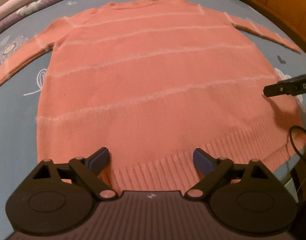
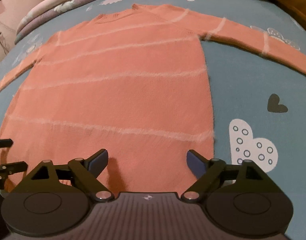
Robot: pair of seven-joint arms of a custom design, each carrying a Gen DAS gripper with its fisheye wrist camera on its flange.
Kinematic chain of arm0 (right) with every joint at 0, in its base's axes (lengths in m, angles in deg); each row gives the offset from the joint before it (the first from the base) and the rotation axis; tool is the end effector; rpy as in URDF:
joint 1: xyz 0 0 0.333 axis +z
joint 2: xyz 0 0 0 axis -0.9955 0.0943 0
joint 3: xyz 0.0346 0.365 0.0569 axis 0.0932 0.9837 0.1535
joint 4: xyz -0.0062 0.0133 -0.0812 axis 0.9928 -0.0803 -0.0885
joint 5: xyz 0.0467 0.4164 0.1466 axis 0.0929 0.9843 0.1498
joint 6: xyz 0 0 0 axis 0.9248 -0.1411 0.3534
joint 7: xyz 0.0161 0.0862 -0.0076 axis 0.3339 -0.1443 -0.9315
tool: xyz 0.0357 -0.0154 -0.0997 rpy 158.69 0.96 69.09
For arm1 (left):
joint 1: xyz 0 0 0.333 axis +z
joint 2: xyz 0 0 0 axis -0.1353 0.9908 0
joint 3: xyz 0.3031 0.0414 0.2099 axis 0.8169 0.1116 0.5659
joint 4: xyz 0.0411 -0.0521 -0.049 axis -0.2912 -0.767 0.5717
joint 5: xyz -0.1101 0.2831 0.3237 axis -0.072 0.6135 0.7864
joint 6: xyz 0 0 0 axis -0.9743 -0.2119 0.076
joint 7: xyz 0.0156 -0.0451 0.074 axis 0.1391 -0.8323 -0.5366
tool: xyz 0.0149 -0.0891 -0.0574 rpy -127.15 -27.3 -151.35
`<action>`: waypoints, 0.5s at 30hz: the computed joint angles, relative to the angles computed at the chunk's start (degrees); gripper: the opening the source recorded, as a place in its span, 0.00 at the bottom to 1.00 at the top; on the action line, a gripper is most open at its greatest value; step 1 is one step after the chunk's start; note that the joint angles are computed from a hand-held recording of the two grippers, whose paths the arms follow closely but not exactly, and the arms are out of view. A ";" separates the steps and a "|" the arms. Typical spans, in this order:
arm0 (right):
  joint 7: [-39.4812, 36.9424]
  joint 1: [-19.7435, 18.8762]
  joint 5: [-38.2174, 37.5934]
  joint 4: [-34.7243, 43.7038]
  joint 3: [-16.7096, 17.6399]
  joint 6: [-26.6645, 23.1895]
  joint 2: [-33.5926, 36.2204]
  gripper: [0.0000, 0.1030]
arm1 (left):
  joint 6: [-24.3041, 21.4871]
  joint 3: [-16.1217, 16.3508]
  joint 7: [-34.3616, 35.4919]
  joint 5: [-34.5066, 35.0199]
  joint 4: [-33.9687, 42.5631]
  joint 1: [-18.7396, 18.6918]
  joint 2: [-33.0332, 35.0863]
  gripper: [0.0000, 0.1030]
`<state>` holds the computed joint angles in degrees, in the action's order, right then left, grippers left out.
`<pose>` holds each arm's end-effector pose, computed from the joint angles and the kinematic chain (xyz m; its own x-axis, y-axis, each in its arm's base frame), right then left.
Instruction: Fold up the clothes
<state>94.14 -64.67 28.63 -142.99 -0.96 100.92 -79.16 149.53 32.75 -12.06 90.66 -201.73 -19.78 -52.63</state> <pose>0.4970 0.2183 0.3438 0.1515 -0.9749 -0.1630 -0.8691 -0.0528 -0.4918 0.4992 -0.2490 0.3491 -0.1996 -0.9798 0.0140 -0.8568 0.1675 -0.4877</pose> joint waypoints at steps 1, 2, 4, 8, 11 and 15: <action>0.13 0.04 -0.42 0.22 -0.08 -0.28 -0.05 0.86 | -0.01 -0.15 0.83 -1.14 -0.40 0.13 -0.40 0.89; -0.42 -0.05 0.28 0.52 0.09 -0.36 0.00 0.86 | 0.04 -0.30 1.62 -2.43 -0.80 0.24 -0.77 0.89; -6.95 -0.92 7.43 1.37 1.76 0.25 0.14 0.86 | 0.17 -0.33 1.70 -2.92 -0.99 0.25 -0.85 0.89; -4.00 0.56 1.06 5.66 -1.26 1.40 2.62 0.86 | 0.80 -0.17 0.15 -1.67 -0.97 0.09 -0.42 0.93; -12.40 -3.78 8.82 10.90 3.85 1.55 6.45 0.86 | 1.86 -0.07 -0.85 -2.09 -1.10 0.12 -0.12 0.96; -23.09 -8.14 18.84 18.52 9.52 0.39 12.18 0.86 | 3.24 -0.01 -1.56 -3.66 -1.52 0.30 -0.14 0.96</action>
<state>71.06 -72.81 47.47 -124.47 8.56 101.31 -66.98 152.77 32.75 -13.62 87.01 -203.25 -19.48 -52.77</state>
